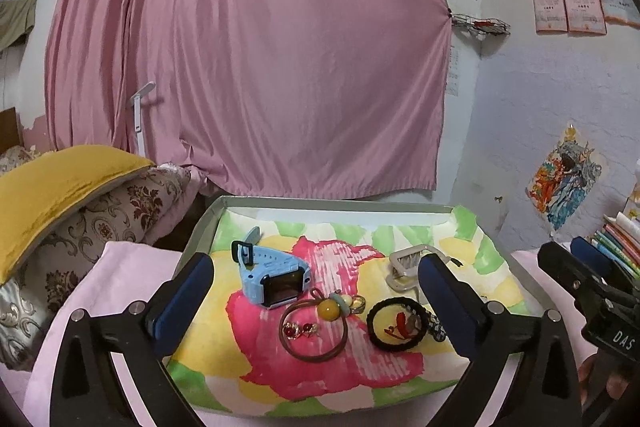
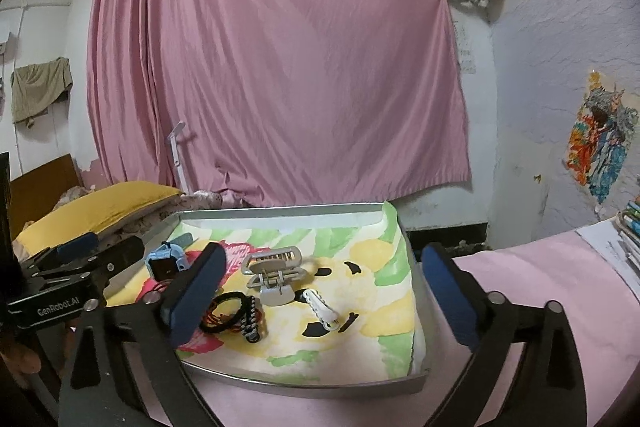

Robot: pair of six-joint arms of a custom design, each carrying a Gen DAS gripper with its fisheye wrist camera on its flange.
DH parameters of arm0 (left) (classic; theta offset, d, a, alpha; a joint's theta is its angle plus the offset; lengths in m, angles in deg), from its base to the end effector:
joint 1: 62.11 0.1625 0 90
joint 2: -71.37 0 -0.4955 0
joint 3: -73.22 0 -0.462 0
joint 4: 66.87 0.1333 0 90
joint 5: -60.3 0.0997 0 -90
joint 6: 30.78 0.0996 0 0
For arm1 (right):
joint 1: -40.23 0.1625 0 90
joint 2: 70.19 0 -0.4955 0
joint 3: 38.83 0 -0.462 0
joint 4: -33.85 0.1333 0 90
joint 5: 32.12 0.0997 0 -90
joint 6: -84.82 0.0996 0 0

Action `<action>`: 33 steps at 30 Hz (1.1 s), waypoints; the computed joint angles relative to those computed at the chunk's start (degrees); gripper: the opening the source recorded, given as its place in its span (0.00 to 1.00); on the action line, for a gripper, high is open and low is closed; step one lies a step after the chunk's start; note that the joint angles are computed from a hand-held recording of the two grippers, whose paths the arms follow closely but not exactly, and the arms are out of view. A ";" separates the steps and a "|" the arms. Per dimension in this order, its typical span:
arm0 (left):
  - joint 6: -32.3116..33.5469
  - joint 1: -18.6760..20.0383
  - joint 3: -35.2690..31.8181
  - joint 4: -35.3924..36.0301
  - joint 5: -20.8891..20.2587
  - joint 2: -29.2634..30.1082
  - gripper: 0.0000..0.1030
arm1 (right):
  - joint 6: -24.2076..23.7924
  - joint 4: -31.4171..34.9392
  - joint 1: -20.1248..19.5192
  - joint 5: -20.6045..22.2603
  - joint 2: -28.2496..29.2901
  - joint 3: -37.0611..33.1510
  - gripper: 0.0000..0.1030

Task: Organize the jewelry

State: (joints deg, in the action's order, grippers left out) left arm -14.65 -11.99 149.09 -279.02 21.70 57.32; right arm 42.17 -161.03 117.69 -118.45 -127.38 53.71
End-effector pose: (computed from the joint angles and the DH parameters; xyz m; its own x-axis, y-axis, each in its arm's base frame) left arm -0.3523 -0.7510 -0.0686 -0.7900 -0.0108 -0.6130 0.5589 0.3985 -0.7272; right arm -0.0316 -0.7852 0.3703 -0.7775 -0.1150 0.6183 -0.6130 0.3582 -0.7042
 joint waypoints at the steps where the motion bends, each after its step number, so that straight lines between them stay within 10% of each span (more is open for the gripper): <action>1: -0.30 0.00 0.19 -0.14 -0.01 -0.06 1.00 | -0.09 -0.48 -0.01 0.09 -0.02 0.15 0.98; 33: 5.44 -3.44 6.74 -13.36 2.09 -1.60 1.00 | -1.03 -3.87 -0.43 3.60 -5.42 7.44 0.98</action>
